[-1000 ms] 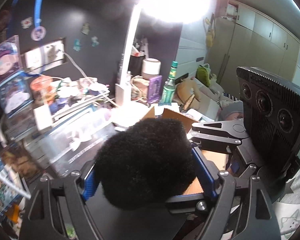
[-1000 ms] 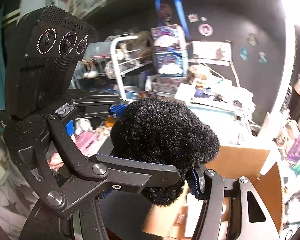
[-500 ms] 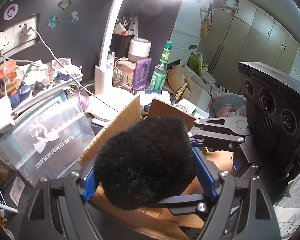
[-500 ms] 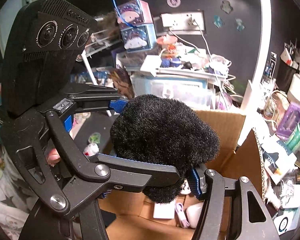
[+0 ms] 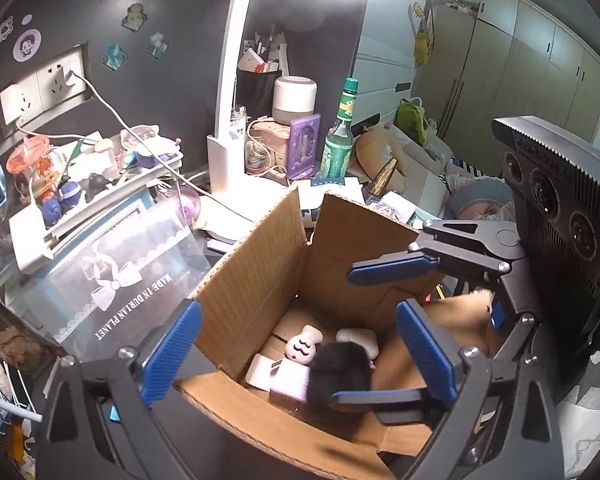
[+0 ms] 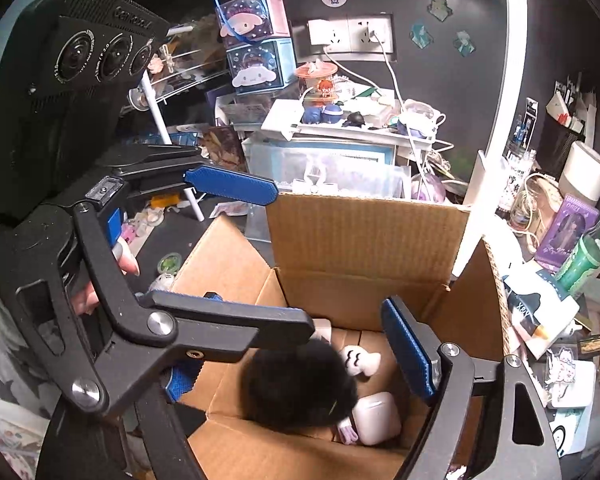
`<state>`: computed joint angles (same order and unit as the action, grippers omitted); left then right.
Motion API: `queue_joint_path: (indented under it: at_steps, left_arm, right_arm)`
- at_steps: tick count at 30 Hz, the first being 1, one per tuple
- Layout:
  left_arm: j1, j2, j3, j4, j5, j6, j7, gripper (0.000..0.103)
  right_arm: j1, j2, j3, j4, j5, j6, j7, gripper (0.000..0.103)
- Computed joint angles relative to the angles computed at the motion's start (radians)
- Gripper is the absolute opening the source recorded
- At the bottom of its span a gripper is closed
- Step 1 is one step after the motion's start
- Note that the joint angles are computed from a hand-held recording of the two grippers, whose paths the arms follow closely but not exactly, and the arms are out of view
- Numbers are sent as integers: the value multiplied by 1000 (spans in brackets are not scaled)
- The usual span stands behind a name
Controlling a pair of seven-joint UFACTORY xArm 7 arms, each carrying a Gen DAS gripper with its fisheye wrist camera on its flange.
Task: Organize objects
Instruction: 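Lower the black plush with the left gripper into the cardboard box and release, then move the right gripper to the white knitted cat plush and grasp it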
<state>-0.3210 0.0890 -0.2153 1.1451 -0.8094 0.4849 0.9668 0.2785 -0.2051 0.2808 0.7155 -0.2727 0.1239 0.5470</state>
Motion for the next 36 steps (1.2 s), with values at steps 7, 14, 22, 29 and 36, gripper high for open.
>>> queue_joint_path:
  at_steps: [7,14,22,29,36]
  left_arm:
    - [1,-39,6,-37,-38,-23,50,98]
    - [18,-161,75,-135,-198,-21,187,98]
    - [46,-351,222,-341,-348,-79,319,98]
    - [82,-390,320,-461,-429,-110,416,98]
    - [177,-318,339,-482,-428,-58,426,98]
  right_arm:
    - [-81,-34,80,4,-140,45,127,79]
    - [-186,-87,203,8,-328,-22,295,79]
    - [-356,108,480,194,-553,-157,465,79]
    - [-140,527,418,467,-801,-71,573,79]
    - [153,763,184,684,-901,135,522,68]
